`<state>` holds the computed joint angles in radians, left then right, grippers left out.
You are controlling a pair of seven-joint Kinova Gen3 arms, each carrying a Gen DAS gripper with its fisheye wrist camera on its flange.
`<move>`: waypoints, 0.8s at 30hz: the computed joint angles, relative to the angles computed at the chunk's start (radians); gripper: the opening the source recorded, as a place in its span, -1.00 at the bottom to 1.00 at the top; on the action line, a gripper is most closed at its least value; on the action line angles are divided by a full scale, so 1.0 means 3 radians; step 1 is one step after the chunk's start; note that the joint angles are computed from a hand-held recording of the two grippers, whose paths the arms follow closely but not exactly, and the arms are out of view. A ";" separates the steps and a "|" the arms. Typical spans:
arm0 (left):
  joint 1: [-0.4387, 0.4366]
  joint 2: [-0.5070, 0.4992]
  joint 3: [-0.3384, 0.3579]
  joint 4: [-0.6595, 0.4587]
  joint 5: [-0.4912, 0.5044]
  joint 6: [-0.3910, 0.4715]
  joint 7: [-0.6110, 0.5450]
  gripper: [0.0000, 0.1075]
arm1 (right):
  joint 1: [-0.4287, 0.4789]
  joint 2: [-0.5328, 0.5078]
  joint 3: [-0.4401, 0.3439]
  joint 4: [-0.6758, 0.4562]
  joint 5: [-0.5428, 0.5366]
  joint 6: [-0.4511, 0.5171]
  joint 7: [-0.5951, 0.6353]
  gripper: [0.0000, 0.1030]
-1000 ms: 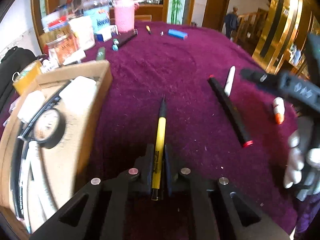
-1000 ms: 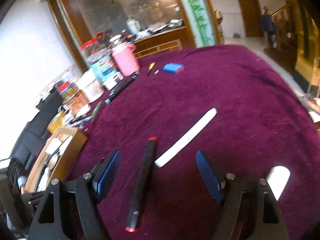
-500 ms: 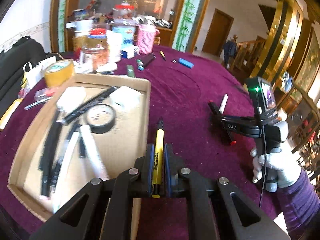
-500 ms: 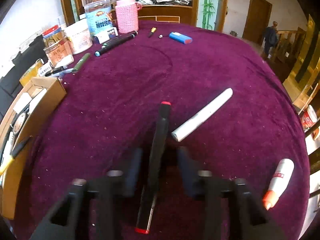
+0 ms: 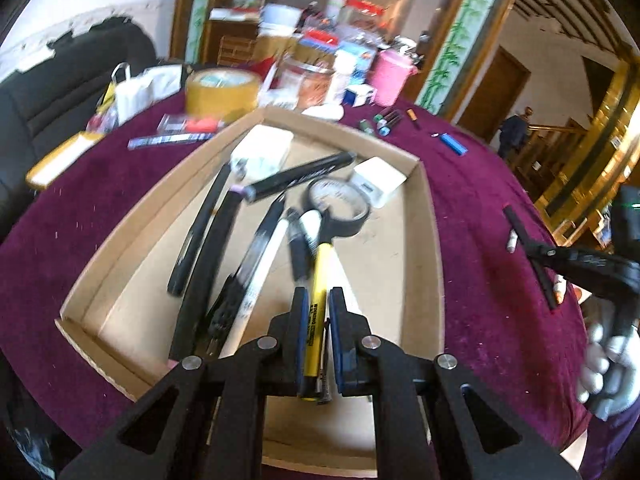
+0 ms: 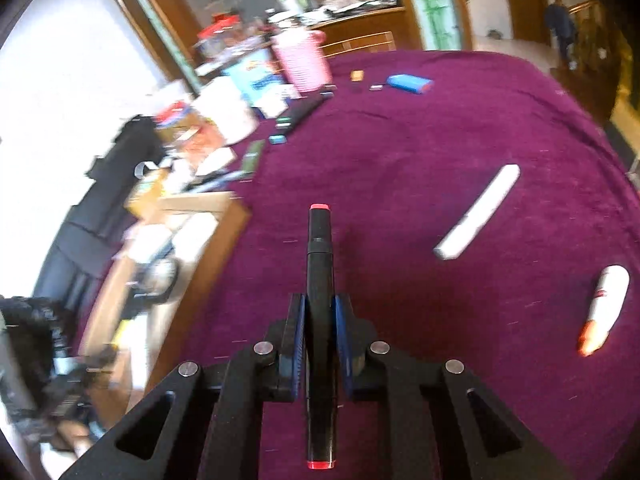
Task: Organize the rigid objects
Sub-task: 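Carry the yellow pen into the tray and open the left tool while the right tool grasps the black marker, then lower the red-capped black marker into the tray and open the right tool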
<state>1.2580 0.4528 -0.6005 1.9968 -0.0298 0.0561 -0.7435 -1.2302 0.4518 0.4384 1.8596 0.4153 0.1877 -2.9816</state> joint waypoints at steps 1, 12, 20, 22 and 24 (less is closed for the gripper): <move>-0.0140 -0.0011 0.0144 -0.0010 0.0054 0.0023 -0.0052 -0.81 | 0.0097 -0.0013 -0.0127 -0.0033 -0.0046 -0.0063 0.0056 -0.69; -0.1149 -0.0126 0.1356 0.0096 0.0031 -0.0368 -0.0445 -0.71 | 0.1313 0.0376 -0.1775 -0.0775 -0.0983 -0.0231 0.1120 -0.68; -0.0709 -0.0196 0.0761 0.0268 0.0556 -0.0429 -0.0603 -0.20 | 0.1170 0.0703 -0.1673 -0.1295 -0.1080 0.0113 0.1041 -0.68; -0.0578 -0.0240 0.0585 0.0367 0.0654 -0.0530 -0.0605 -0.13 | 0.1061 0.0755 -0.1537 -0.1397 -0.1156 0.0248 0.1025 -0.67; -0.0370 -0.0266 0.0341 0.0428 0.0801 -0.0567 -0.0675 0.06 | 0.0931 0.0791 -0.1379 -0.1453 -0.1186 0.0322 0.0936 -0.67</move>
<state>1.1470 0.3729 -0.4982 2.1253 0.2105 -0.1139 -0.9461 -0.9508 0.6891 0.0246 1.4238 0.0595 0.2844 -2.7009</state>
